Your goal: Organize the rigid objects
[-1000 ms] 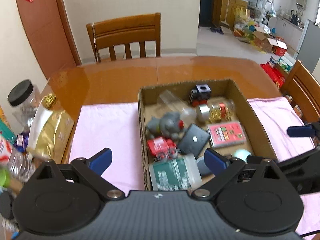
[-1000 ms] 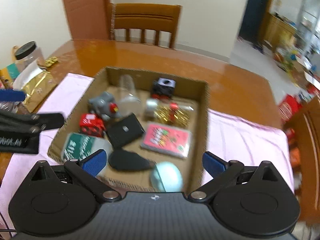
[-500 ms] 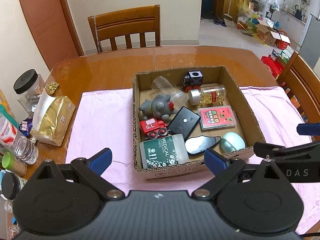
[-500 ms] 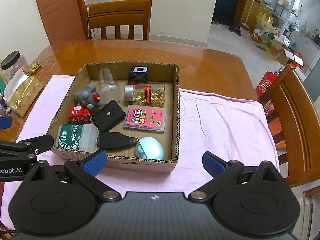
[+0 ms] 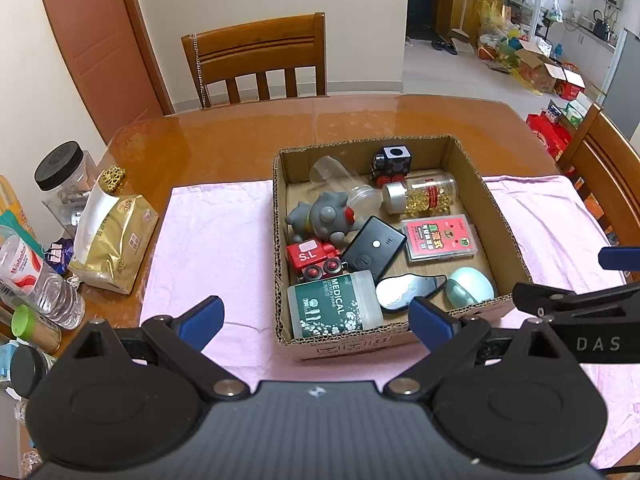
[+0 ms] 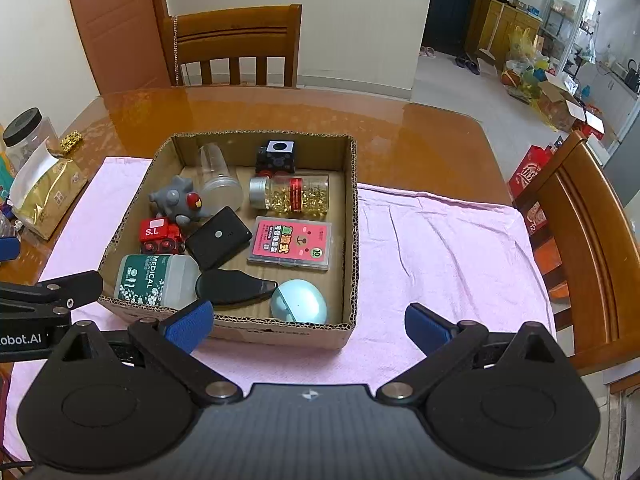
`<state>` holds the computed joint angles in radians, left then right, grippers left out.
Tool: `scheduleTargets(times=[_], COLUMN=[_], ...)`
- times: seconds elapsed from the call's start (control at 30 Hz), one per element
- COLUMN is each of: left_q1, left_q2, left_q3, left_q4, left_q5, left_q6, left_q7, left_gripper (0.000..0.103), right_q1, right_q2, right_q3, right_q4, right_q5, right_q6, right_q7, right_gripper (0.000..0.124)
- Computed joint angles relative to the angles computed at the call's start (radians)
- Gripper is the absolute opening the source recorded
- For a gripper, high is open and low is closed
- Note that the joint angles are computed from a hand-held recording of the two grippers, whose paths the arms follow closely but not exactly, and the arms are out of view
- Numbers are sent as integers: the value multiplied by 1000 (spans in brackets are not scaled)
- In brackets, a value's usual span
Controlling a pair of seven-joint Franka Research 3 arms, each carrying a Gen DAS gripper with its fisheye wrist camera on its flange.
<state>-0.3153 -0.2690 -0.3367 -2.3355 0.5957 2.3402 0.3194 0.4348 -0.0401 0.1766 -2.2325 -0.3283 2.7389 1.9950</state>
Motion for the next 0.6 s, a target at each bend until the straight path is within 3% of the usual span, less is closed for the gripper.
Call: scheduleTargets(times=[0.6], left_q1=[-9], left_q2=[14], left_q3=[-2], left_q4=[15], left_q5=[3], left_q6=[-25], left_q7=[1], left_gripper=[98], right_q1=[-6], right_q2=[-7], right_q3=[2], right_q4=[-5], right_q5=[-42], right_q6=[-5], right_q7=[49], right_gripper=[103])
